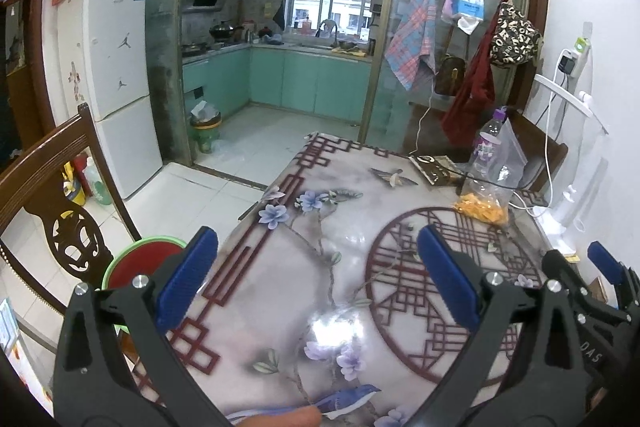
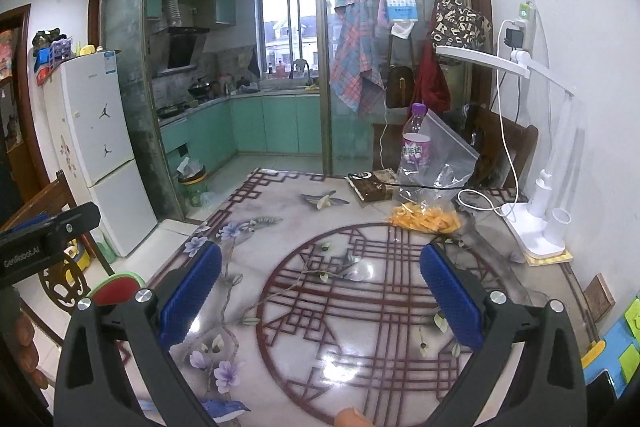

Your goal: Collect trash

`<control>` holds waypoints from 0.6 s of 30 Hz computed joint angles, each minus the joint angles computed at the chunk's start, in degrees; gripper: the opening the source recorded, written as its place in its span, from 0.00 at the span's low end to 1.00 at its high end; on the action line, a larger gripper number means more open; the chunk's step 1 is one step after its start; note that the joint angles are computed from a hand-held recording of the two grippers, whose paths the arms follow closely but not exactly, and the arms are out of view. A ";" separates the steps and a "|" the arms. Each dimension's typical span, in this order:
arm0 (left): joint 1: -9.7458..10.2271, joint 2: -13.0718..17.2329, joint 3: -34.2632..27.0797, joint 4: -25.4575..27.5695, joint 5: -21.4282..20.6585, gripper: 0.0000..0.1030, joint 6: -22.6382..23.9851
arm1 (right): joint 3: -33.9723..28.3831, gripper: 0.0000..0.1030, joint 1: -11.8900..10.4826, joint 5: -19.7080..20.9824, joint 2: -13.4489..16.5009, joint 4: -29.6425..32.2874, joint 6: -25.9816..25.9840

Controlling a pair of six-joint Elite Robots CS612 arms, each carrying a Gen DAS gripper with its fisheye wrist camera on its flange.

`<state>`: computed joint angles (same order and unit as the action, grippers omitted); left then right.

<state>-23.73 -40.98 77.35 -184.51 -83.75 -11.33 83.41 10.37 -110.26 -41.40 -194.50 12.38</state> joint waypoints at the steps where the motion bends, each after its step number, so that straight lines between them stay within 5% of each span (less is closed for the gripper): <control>1: 0.05 0.02 -0.02 0.12 -0.17 0.95 0.05 | -0.07 0.93 0.01 -0.10 0.00 0.16 -0.03; 18: 0.24 0.07 0.29 0.25 0.82 0.95 1.24 | -0.39 0.93 0.32 0.24 0.13 1.96 1.73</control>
